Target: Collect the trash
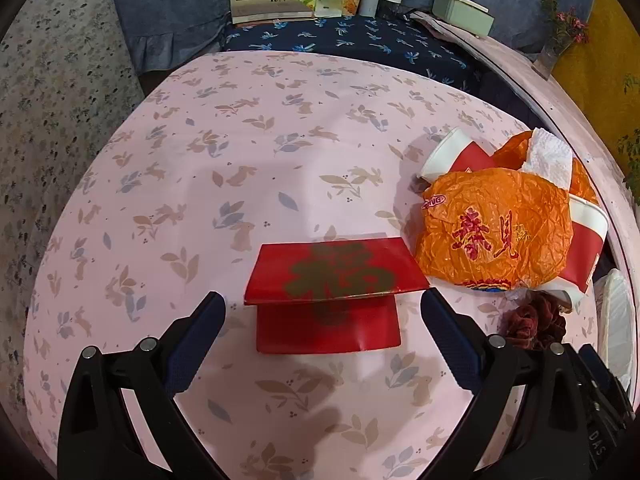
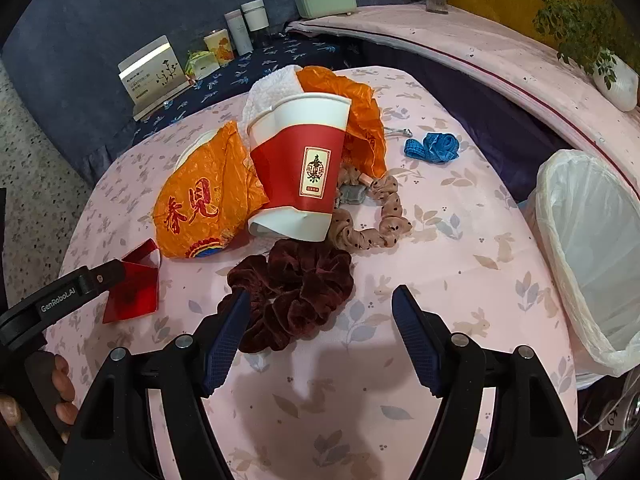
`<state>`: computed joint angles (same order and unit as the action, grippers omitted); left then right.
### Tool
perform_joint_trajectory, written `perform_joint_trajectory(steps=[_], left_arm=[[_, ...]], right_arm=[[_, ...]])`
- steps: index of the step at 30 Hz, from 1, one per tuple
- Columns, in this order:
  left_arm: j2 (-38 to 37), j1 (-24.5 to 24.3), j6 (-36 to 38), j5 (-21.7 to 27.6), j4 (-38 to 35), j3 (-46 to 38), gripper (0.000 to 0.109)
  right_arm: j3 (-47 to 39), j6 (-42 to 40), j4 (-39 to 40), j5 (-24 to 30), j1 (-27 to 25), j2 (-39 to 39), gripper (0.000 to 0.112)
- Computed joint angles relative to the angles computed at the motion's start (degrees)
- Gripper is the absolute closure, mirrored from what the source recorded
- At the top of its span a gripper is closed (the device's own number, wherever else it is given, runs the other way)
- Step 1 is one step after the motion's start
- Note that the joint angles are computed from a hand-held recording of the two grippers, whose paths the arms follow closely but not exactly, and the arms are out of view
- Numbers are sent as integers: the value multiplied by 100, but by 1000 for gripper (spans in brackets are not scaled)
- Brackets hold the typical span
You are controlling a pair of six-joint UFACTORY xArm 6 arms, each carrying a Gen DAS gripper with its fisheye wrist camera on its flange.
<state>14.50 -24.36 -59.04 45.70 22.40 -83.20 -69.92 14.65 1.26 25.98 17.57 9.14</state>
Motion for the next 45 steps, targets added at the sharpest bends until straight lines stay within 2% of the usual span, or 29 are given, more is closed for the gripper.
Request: perform_joint_trajectory(steps=[9, 11, 14, 16, 19, 22, 35, 45], left_arm=[[326, 10, 384, -56, -209, -343, 15], [344, 21, 412, -85, -184, -350, 20], [320, 25, 460, -136, -169, -307, 21], [292, 22, 458, -164, -133, -274, 22], [241, -1, 464, -176, -84, -237, 22], [162, -45, 427, -187, 25, -185, 22], [-288, -342, 221, -240, 292, -28, 22], [-210, -819, 187, -64, 594, -572, 22]], right_arm=[[-356, 219, -100, 74, 65, 394, 42], [-378, 256, -122, 98, 70, 433, 43], [-393, 150, 28, 133, 63, 469, 57], [-423, -22, 234, 206, 59, 505, 73], [-380, -61, 310, 191, 65, 480, 84], [-277, -73, 308, 133, 73, 383, 90], [453, 149, 133, -306, -64, -517, 94], [1033, 231, 49, -714, -404, -1415, 94]])
